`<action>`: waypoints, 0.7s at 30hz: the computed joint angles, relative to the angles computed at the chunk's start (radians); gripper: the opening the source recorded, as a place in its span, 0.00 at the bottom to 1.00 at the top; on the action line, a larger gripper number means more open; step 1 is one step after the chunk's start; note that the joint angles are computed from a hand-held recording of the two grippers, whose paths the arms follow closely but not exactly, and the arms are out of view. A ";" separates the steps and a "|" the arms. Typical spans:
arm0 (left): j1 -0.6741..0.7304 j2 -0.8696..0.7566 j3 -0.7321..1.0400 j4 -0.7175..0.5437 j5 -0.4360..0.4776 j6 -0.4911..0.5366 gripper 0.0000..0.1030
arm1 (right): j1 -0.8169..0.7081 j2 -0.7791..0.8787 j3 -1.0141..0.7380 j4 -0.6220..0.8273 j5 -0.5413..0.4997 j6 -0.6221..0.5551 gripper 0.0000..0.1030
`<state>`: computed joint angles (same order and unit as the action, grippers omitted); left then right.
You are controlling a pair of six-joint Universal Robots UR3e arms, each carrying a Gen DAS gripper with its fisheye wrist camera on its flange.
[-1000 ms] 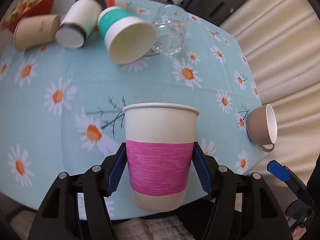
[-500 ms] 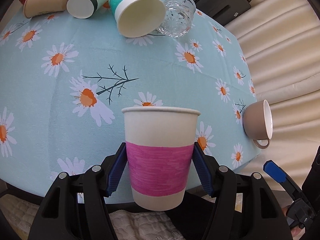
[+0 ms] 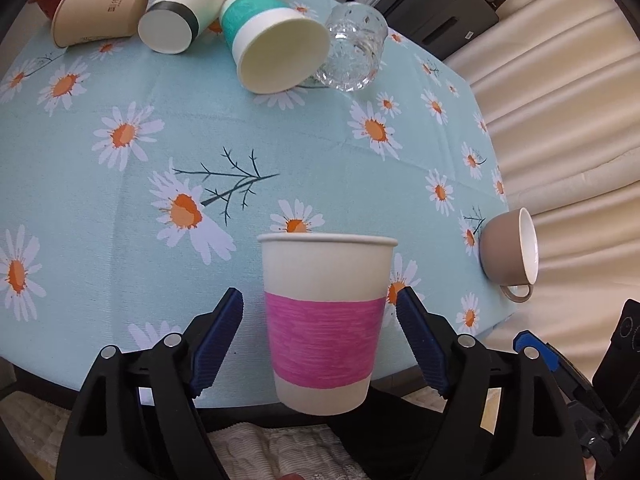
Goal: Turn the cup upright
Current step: 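Lift the pink-banded cup with the left tool and carry it toward the mug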
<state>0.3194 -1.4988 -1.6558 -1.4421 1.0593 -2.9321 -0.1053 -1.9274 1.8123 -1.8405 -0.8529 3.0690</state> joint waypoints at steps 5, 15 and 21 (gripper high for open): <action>0.082 0.056 0.010 -0.079 -0.049 0.069 0.75 | 0.037 0.030 -0.033 -0.008 -0.025 0.029 0.85; 0.342 0.285 -0.063 -0.349 -0.110 0.372 0.75 | 0.159 0.259 -0.191 -0.026 -0.073 0.131 0.85; 0.542 0.407 -0.124 -0.573 -0.146 0.602 0.75 | 0.234 0.424 -0.330 -0.028 -0.142 0.190 0.85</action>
<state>0.8611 -1.0915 -1.7794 -2.0146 0.9130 -2.3300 0.1290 -1.5029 1.4820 -1.8689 -0.9949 3.2593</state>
